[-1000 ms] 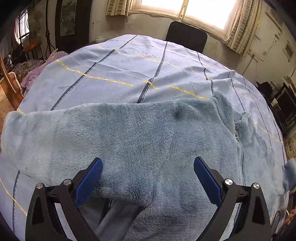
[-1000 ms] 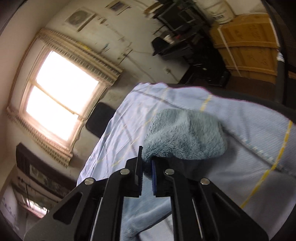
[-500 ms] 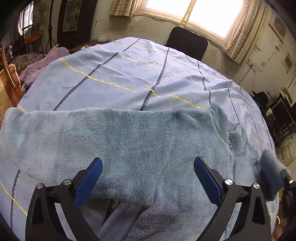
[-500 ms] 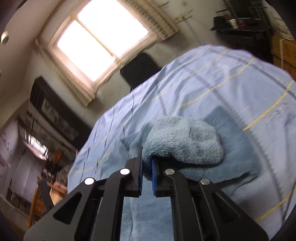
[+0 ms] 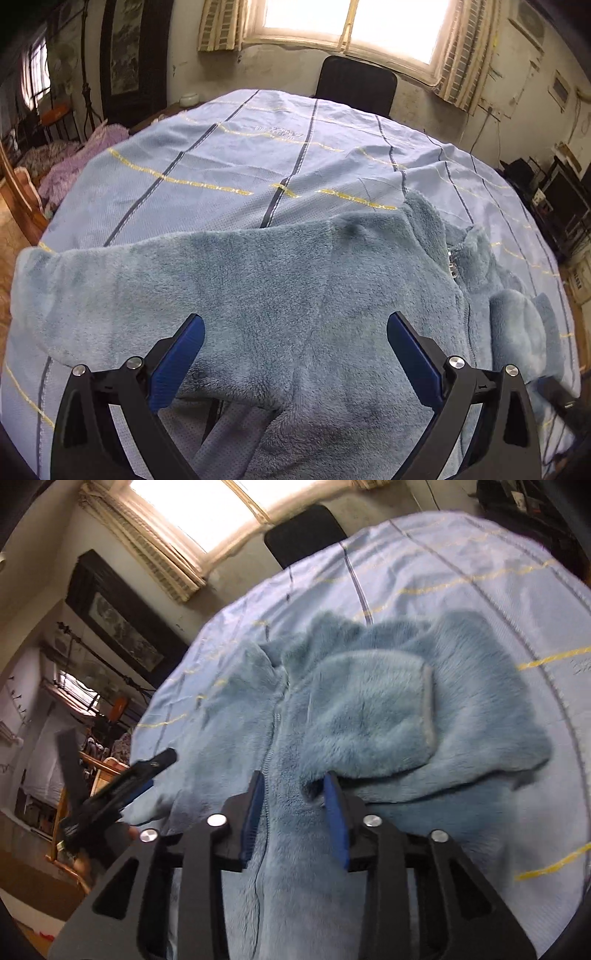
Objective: Fold large clothes
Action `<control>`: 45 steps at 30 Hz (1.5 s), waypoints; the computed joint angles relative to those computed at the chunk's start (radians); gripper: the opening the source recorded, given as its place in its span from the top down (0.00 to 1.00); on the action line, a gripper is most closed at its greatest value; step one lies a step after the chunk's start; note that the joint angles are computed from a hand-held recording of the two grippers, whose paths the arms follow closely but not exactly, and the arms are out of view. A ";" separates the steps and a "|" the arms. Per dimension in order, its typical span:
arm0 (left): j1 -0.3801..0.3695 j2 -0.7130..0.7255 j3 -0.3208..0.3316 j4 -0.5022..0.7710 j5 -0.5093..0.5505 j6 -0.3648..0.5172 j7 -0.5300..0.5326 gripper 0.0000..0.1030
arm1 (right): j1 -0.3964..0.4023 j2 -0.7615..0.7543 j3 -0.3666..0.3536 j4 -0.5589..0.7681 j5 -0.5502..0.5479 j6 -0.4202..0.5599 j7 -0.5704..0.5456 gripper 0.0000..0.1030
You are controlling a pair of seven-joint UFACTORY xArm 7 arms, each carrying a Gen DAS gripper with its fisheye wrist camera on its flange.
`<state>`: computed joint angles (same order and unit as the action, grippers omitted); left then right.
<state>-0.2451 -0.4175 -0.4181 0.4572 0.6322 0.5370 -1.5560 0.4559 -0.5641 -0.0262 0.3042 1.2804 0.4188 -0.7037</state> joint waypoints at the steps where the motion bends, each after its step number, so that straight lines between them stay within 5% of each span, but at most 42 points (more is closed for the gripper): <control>1: 0.003 0.011 -0.015 0.015 0.016 0.017 0.000 0.04 | -0.018 -0.059 0.006 -0.028 -0.015 -0.019 0.011 0.65; 7: -0.057 0.135 -0.108 0.151 0.183 0.171 -0.016 0.04 | -0.088 -0.215 -0.020 -0.111 -0.107 -0.216 0.068 0.66; 10: -0.113 0.192 -0.102 0.211 0.231 0.148 0.021 0.03 | -0.101 -0.254 -0.086 -0.144 -0.163 -0.244 0.055 0.72; 15: -0.214 0.409 -0.108 0.416 0.303 0.247 0.152 0.03 | 0.096 -0.241 -0.383 -0.128 -0.102 -0.323 -0.105 0.74; 19: -0.284 0.549 -0.072 0.531 0.371 0.346 0.170 0.03 | 0.197 -0.239 -0.548 -0.118 -0.122 -0.306 -0.133 0.74; 23: -0.323 0.616 -0.017 0.578 0.366 0.309 0.201 0.03 | 0.248 -0.235 -0.591 -0.114 -0.133 -0.325 -0.129 0.73; 28: -0.401 0.708 0.053 0.684 0.396 0.365 0.225 0.03 | 0.265 -0.252 -0.615 -0.123 -0.194 -0.338 -0.080 0.73; 30: -0.412 0.719 0.083 0.700 0.382 0.341 0.225 0.06 | 0.284 -0.252 -0.627 -0.127 -0.211 -0.365 -0.065 0.77; 33: -0.411 0.690 0.125 0.672 0.355 0.243 0.201 0.29 | 0.322 -0.221 -0.657 -0.120 -0.245 -0.386 -0.041 0.90; 37: -0.419 0.580 0.190 0.560 0.351 0.129 0.102 0.65 | 0.361 -0.167 -0.698 -0.104 -0.302 -0.349 0.001 0.92; 41: -0.374 0.432 0.200 0.400 0.366 0.053 -0.051 0.69 | 0.377 -0.157 -0.713 -0.109 -0.349 -0.355 0.045 0.92; 45: -0.298 0.356 0.186 0.279 0.301 -0.027 -0.070 0.69 | 0.375 -0.170 -0.713 -0.122 -0.402 -0.359 0.085 0.90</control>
<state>-0.5433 -0.0619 -0.2320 0.7364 0.9327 0.5103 -1.6263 0.8310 -0.7338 -0.7388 0.1822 0.8781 0.0598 -0.6186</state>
